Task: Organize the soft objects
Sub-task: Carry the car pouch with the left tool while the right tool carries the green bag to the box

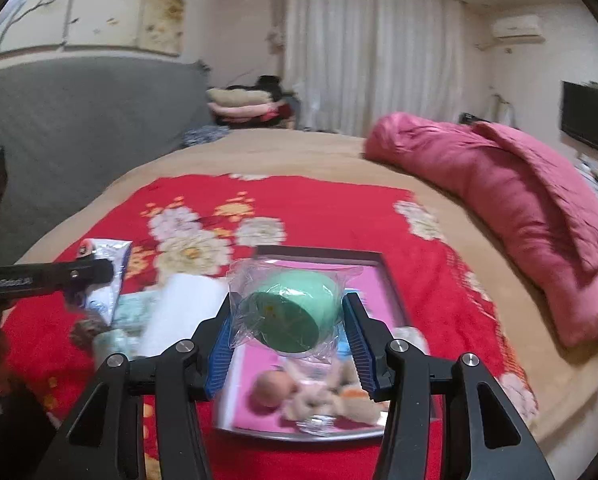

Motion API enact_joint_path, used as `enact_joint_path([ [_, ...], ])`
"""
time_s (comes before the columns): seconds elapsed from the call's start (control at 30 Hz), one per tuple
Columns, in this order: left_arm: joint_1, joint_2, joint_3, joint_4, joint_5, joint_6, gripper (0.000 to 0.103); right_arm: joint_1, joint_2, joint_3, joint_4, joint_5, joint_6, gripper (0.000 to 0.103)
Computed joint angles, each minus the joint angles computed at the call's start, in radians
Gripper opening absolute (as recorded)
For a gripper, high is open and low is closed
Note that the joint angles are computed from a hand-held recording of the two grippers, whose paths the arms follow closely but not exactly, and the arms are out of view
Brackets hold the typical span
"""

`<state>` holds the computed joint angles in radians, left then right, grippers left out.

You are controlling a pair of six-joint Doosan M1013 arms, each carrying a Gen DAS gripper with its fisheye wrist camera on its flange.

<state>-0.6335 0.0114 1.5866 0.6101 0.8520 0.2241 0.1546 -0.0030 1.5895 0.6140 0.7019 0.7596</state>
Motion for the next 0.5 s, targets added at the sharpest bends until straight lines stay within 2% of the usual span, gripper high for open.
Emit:
enact_joint_path([
  [0.13, -0.011, 0.051, -0.063, -0.047, 0.009, 0.109, 0.046, -0.049, -0.001, 0.006, 0.011, -0.011, 0.017, 0.053],
  [0.27, -0.022, 0.104, -0.123, -0.109, 0.021, 0.204, 0.046, -0.077, 0.002, 0.011, 0.018, -0.007, 0.024, 0.053],
  [0.5, -0.037, 0.167, -0.171, -0.252, 0.042, 0.343, 0.046, -0.103, 0.012, 0.018, 0.026, 0.003, 0.049, 0.053],
])
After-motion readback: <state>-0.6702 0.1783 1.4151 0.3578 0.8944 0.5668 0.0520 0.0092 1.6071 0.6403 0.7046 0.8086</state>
